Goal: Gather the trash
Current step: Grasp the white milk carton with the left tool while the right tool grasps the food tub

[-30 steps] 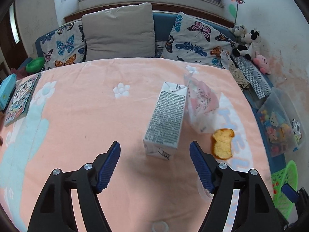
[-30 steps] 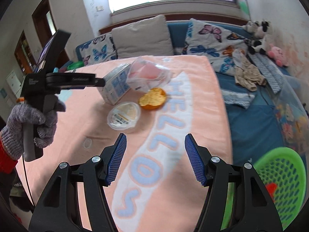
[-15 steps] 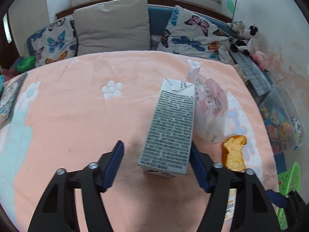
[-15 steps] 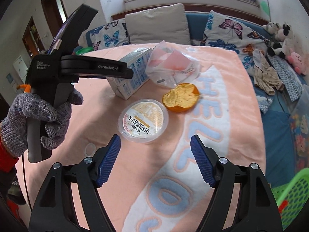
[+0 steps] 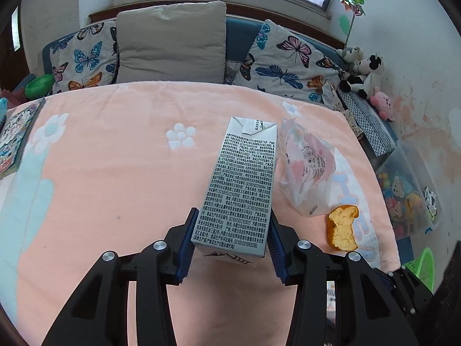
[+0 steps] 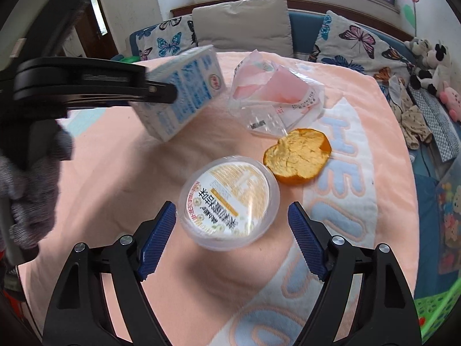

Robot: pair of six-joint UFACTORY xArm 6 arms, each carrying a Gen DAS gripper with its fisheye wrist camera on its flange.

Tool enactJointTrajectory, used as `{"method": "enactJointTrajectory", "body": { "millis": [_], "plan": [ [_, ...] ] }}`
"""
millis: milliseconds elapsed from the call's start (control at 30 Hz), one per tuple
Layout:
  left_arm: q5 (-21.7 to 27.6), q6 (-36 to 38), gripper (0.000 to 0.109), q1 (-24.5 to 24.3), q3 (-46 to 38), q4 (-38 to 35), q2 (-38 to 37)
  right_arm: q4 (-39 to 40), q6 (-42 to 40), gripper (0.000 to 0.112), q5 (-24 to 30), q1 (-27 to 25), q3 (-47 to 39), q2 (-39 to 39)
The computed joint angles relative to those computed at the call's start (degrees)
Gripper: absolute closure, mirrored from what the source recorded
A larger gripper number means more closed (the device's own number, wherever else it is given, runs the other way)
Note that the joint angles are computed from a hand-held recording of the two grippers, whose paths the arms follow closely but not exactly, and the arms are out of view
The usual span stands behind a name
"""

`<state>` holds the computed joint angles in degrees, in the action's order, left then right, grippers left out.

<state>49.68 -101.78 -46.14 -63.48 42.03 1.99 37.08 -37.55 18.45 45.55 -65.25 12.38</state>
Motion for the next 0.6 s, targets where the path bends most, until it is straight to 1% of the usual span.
{"method": "enactJointTrajectory", "body": {
  "millis": [67, 133, 200, 333, 400, 600],
  "plan": [
    [0.35, -0.45, 0.065, -0.31, 0.82, 0.21, -1.03, -0.70, 0.91, 0.033, -0.13, 0.04, -0.70, 0.86],
    [0.65, -0.97, 0.065, -0.74, 1.39, 0.36, -1.78, -0.57, 1.18, 0.040, -0.66, 0.17, -0.89, 1.27],
    [1.04, -1.37, 0.065, -1.20, 1.94, 0.45, -2.46, -1.20, 1.75, 0.045, -0.09, 0.12, -1.13, 1.40],
    [1.54, -2.08, 0.065, -2.15, 2.37, 0.57, -3.18, -2.18, 2.94, 0.045, -0.72, 0.41, 0.08, 0.48],
    [2.12, -2.30, 0.065, -2.87, 2.15, 0.74, -3.28, -0.40, 1.46, 0.045, -0.55, 0.40, 1.09, -0.77],
    [3.52, -3.07, 0.065, -5.69, 0.82, 1.24, -3.04, 2.22, -0.48, 0.045, -0.64, -0.27, 6.84, -7.33]
  ]
}}
